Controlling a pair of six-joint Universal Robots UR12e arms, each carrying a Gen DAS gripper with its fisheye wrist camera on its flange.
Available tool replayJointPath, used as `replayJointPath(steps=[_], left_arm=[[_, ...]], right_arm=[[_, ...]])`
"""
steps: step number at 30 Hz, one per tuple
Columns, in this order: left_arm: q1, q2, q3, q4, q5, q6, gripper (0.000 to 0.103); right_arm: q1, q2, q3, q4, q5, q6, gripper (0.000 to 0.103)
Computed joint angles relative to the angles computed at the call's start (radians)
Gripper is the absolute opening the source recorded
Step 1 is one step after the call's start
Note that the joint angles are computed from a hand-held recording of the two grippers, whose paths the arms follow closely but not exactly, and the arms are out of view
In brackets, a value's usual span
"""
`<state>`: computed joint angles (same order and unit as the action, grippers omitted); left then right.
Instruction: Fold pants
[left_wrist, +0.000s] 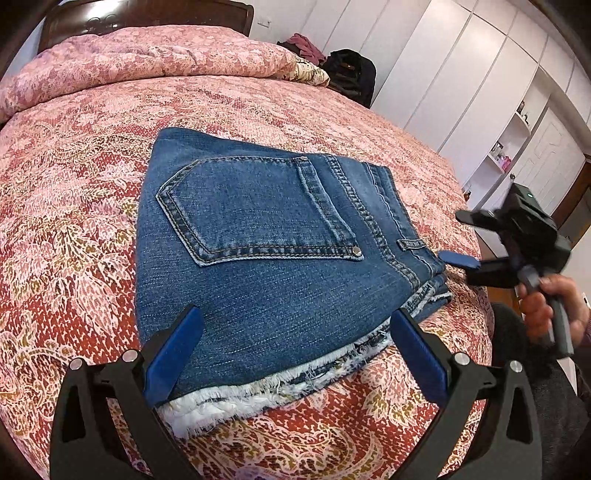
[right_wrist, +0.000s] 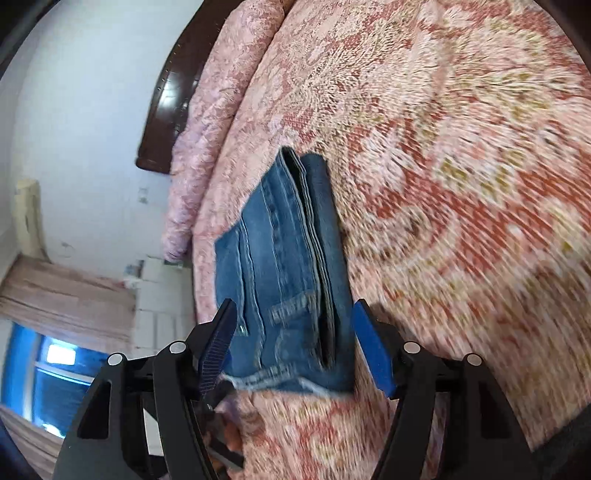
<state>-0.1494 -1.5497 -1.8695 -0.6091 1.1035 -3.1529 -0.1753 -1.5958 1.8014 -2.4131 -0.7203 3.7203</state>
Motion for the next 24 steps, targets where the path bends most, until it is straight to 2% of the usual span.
replayJointPath(steps=[3,6,9,11,13,15,16,18,21,22,24], left_arm=[[-0.002,-0.001,0.001,0.0,0.008,0.004,0.101],[-0.003,-0.002,0.003,-0.002,0.013,0.007,0.101],[-0.004,-0.002,0.003,-0.001,0.013,0.006,0.101],[-0.004,-0.002,0.003,-0.001,0.013,0.006,0.101],[-0.003,-0.002,0.001,0.0,0.011,0.003,0.101],[-0.002,-0.002,0.0,0.002,0.008,-0.004,0.101],[-0.002,-0.002,0.0,0.004,0.006,-0.006,0.101],[-0.002,-0.002,0.0,0.005,0.005,-0.005,0.101],[0.0,-0.002,-0.001,0.005,0.002,-0.005,0.101],[0.001,-0.003,-0.001,0.007,0.0,-0.007,0.101],[0.003,-0.003,-0.002,0.008,-0.003,-0.009,0.101]], right_arm=[[0.002,0.036,-0.013,-0.047,0.033,0.034,0.064],[0.015,0.054,-0.052,0.065,-0.011,-0.054,0.064],[0.04,0.071,-0.088,0.117,-0.052,-0.102,0.064],[0.05,0.089,-0.113,0.137,-0.025,-0.138,0.064],[0.066,0.102,-0.142,0.151,-0.008,-0.201,0.058],[0.065,0.109,-0.14,0.1,0.042,-0.215,0.052],[0.066,0.11,-0.144,0.113,0.022,-0.215,0.041],[0.072,0.118,-0.16,0.209,-0.077,-0.236,0.041],[0.069,0.123,-0.149,0.172,-0.053,-0.197,0.037],[0.068,0.122,-0.139,0.128,-0.002,-0.188,0.035],[0.065,0.12,-0.126,0.046,0.036,-0.18,0.027]])
